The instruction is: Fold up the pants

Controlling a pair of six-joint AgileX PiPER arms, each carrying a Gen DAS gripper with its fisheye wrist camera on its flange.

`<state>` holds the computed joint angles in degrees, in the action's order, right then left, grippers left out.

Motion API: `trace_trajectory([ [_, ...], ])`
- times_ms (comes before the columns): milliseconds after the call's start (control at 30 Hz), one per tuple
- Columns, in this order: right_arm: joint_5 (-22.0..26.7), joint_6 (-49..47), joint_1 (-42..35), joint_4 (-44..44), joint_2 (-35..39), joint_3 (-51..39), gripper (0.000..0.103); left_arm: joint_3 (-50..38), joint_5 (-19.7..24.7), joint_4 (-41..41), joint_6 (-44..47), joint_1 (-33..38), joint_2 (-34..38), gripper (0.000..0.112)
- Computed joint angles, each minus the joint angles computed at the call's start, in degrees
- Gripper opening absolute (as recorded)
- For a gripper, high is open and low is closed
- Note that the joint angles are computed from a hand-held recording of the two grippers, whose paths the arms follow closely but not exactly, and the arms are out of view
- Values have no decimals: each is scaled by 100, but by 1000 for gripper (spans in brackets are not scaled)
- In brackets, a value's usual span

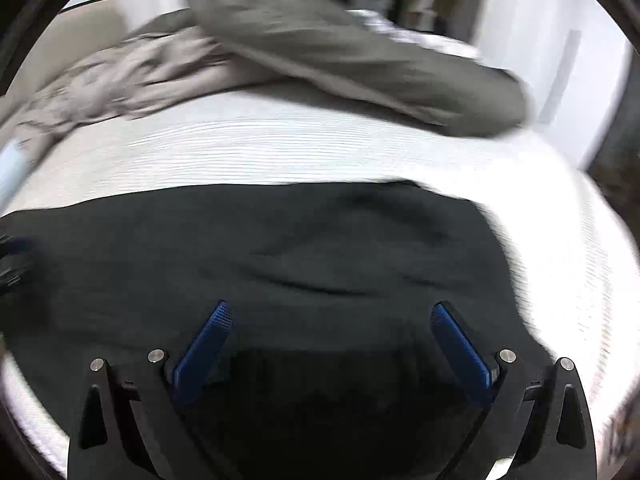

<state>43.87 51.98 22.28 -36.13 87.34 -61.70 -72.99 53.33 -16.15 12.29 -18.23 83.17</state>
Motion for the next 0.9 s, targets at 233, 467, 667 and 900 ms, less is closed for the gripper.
trace_trajectory([
  [233, 375, -1244, 206, 633, 1915, -1671, 101, -464, -107, 595, -338, -476, 973, 102],
  [467, 1399, 977, -457, -1036, 1252, -645, 102, -379, -155, 642, -99, 166, 957, 102],
  [667, 1418, 1317, 243, -1028, 632, -623, 101, -603, -246, 158, 32, 274, 903, 102],
  [900, 537, 93, 625, -104, 1992, -2075, 101, -1302, -224, 872, -902, -512, 1753, 102],
])
